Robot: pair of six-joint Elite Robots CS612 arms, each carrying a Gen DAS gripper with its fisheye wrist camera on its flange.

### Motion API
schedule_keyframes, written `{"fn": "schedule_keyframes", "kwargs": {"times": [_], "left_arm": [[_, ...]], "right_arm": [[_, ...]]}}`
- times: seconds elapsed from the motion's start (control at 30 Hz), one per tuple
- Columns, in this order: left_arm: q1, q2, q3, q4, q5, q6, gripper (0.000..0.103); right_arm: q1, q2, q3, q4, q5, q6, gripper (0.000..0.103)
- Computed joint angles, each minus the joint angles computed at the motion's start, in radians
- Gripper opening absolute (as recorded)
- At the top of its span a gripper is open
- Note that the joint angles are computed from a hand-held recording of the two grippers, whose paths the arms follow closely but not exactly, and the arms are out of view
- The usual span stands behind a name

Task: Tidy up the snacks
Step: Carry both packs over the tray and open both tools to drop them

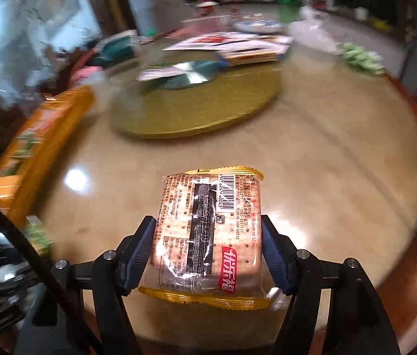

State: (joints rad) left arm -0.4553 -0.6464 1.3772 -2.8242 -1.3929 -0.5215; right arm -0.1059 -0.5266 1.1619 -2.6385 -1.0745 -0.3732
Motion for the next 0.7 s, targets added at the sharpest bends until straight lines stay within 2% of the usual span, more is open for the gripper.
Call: {"fn": "schedule_keyframes", "kwargs": {"times": [0.17,0.37,0.5,0.7], "left_arm": [[0.034,-0.047,0.060,-0.093,-0.032,-0.072,0.034],[0.078,-0.102,0.126,-0.148,0.074,-0.155,0.034],[0.118,-0.118,0.145,-0.127,0.148,-0.209,0.034],[0.181,-0.104,0.129,-0.084,0.136,-0.256,0.034]], "right_arm": [[0.019,-0.024,0.013,0.019,0.078,-0.048,0.069],[0.064,-0.023,-0.044,0.101,0.179,-0.147,0.069],[0.110,-0.001,-0.108,0.160,0.199,-0.212,0.069],[0.174,0.067,-0.264,0.294,0.203,-0.262,0.069]]}}
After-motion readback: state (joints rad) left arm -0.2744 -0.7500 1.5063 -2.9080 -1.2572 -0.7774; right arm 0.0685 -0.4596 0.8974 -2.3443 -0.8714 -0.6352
